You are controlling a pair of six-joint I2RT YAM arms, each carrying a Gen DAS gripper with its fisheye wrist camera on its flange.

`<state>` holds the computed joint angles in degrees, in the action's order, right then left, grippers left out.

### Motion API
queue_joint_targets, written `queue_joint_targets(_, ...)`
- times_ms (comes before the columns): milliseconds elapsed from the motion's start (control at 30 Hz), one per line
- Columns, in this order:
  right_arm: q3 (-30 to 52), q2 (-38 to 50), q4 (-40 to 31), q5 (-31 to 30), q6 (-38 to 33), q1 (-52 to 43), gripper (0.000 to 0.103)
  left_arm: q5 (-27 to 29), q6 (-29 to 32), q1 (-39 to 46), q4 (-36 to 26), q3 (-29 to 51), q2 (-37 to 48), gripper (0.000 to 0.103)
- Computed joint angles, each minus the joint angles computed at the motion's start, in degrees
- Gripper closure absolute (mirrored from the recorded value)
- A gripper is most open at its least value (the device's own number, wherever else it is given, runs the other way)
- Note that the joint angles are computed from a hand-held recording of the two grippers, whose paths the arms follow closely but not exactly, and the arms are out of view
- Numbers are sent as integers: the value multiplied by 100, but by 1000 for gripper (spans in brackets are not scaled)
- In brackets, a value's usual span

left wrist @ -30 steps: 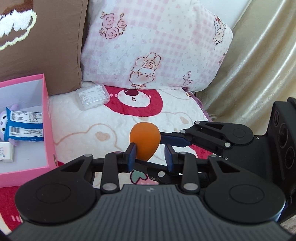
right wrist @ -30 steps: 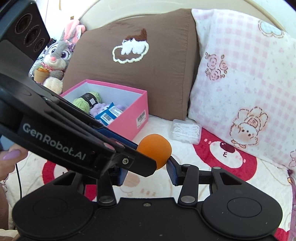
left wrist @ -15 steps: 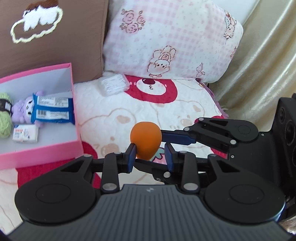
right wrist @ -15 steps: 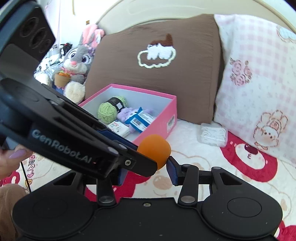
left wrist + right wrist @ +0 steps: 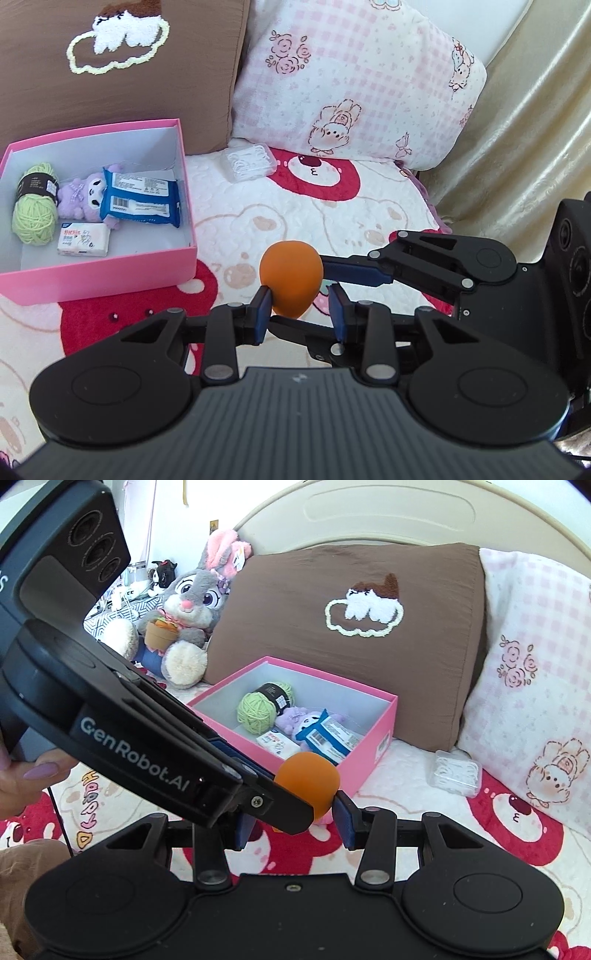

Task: Organize objects
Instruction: 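Carry the orange sponge with the left tool toward the pink box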

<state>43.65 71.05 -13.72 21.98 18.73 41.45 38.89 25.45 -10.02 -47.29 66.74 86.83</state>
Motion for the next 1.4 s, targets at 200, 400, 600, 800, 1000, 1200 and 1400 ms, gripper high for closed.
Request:
queue_joint_targets(200, 533, 288, -363, -234, 153, 68, 53, -17, 337, 348, -786, 522, 152, 71)
queue_joint_targets(400, 872, 563, -325, -645, 107, -35, 53, -122, 531, 648, -1394, 1124, 379, 71)
queue_joint_targets(600, 1397, 1078, -247, -1153, 5, -338, 53, -248, 470, 855, -1555, 1701, 701, 71)
queue_joint_targets(800, 1849, 1662, -21, -1563, -135, -604, 53, -321, 306, 1023, -1634, 2298, 1239, 71)
queue_joint_targets(1000, 2283, 2327, 321, -2150, -290, -1028, 53, -537, -73, 1000, -1588, 2988, 1863, 71)
queue_joint_targets(1200, 2841, 3007, 482, -2629, -360, -1369, 53, -747, -261, 930, -1442, 3645, 2437, 71)
queue_joint_targets(1400, 3650, 3794, 229, -3017, -338, -1676, 53, -800, -506, 893, -1051, 4064, 3042, 71)
